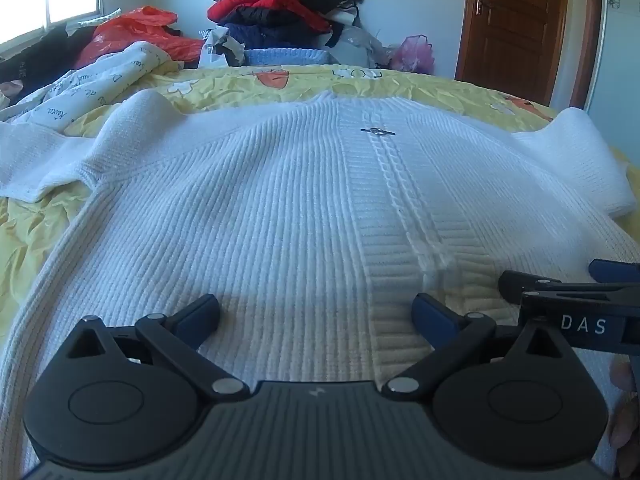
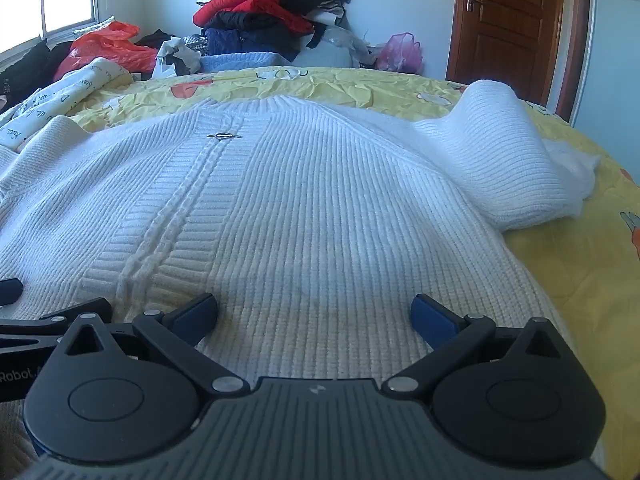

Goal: Fold small clothes

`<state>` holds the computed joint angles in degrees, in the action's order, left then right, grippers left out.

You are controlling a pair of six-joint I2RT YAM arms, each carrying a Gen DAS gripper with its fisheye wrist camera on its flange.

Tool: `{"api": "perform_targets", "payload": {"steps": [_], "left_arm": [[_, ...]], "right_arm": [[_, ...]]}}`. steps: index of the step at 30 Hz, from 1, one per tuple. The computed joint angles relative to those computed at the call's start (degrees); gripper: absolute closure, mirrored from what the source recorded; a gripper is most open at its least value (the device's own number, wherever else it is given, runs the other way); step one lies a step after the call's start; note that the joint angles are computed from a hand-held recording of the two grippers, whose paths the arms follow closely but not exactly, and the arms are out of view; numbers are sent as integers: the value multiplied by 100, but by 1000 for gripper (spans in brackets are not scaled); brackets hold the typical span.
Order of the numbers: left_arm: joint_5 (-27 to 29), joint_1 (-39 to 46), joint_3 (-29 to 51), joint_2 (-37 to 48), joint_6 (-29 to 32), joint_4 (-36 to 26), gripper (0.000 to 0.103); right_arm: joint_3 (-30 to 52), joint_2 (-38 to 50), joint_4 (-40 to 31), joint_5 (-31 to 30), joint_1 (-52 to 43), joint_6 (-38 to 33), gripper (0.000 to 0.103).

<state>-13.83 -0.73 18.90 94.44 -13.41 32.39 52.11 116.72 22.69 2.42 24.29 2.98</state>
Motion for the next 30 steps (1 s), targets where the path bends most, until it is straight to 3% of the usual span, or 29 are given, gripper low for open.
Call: {"api": "perform_targets", "payload": {"steps": [30], "left_arm": [[-85,-46,-107,-28,-53,160,0]], "right_arm": [[-16,11,49,-21,-28,-20,1]]}}
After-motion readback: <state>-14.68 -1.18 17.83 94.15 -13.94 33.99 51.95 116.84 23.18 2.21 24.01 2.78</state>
